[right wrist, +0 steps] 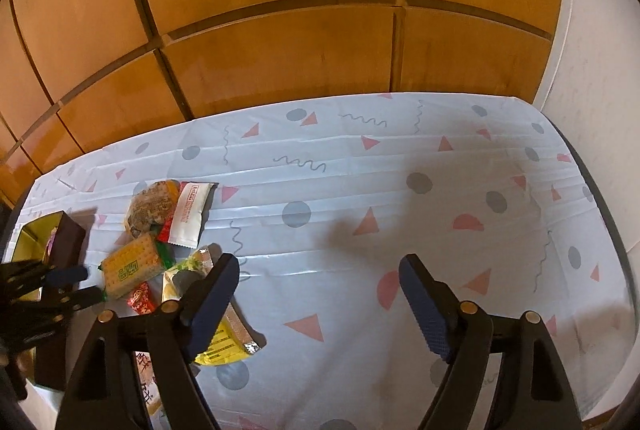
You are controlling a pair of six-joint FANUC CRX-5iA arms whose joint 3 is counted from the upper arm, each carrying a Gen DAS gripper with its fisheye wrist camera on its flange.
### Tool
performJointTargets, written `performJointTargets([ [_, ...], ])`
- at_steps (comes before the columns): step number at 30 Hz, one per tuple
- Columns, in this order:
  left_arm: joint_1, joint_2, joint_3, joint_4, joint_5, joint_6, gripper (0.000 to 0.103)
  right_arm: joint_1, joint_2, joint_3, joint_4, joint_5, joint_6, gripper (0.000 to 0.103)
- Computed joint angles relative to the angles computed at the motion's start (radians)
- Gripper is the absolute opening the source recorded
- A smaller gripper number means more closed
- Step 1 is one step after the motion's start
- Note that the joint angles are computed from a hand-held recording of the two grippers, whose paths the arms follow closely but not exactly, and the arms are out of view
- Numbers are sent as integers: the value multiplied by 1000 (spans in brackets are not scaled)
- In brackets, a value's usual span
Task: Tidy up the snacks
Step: 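Move the left gripper to the yellow cracker pack and grasp it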
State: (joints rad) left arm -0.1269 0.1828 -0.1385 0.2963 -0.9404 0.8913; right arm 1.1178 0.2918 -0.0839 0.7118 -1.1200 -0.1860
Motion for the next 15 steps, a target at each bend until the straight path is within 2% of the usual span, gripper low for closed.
performJointTargets([
  [3, -22, 49, 46, -23, -23, 0, 66, 0, 2, 4, -5, 9, 18, 83],
  [5, -35, 55, 51, -35, 7, 1, 66, 1, 5, 8, -4, 9, 28, 83],
  [10, -46, 90, 86, -40, 12, -6, 66, 3, 12, 17, -5, 12, 51, 84],
  [15, -46, 138, 127, -45, -24, 5, 66, 3, 12, 21, -8, 13, 59, 84],
])
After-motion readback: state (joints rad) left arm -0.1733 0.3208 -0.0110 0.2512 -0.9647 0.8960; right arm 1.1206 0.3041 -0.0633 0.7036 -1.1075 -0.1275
